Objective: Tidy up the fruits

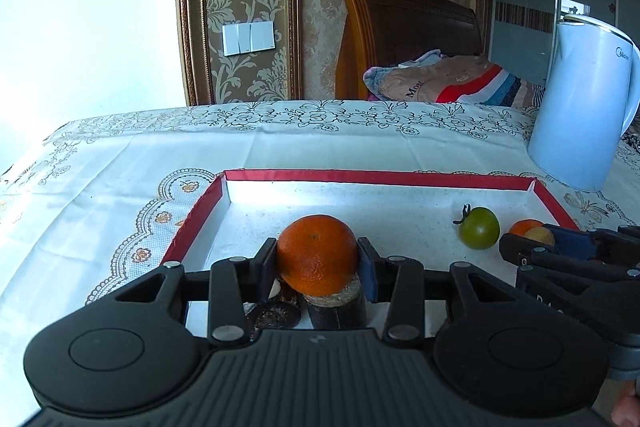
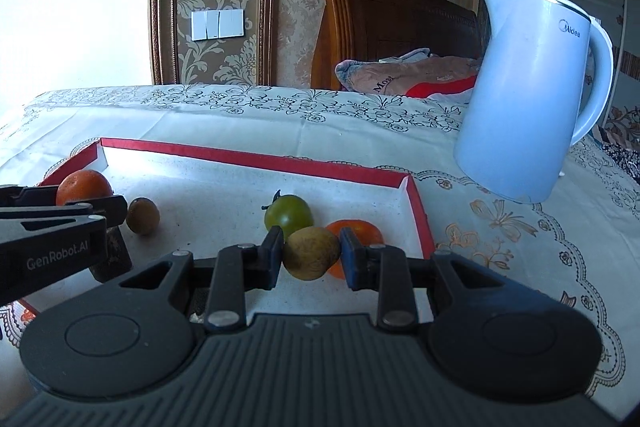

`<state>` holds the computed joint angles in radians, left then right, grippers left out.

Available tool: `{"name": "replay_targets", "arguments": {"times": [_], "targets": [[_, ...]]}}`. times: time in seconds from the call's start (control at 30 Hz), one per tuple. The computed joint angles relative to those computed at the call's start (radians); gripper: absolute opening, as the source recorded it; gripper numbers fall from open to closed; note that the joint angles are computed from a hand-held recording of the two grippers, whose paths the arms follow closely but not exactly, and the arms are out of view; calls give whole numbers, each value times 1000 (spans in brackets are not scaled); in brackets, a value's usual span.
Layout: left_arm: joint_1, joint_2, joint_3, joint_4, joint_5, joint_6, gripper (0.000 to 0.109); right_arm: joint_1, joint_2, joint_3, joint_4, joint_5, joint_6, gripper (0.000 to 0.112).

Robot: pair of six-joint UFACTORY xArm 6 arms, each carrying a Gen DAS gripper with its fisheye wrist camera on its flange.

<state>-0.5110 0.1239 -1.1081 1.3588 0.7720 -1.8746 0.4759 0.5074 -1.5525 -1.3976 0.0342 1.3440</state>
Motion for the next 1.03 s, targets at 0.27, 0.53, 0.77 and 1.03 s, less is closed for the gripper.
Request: {"name": "replay_targets", "arguments": {"times": [0.27, 0.53, 0.77, 1.03], "targets": [[-6, 7, -6, 5, 21, -16, 40, 9, 24, -42, -59, 11, 63, 28], [-16, 22, -19, 13, 44, -8, 41, 8, 28, -48, -54, 8, 69, 28], [-19, 28, -25, 10, 57, -8, 41, 8, 29, -51, -76, 8, 91, 29], [-18, 24, -20, 12, 53, -10, 42, 5, 22, -43, -72, 0, 93, 33]]}}
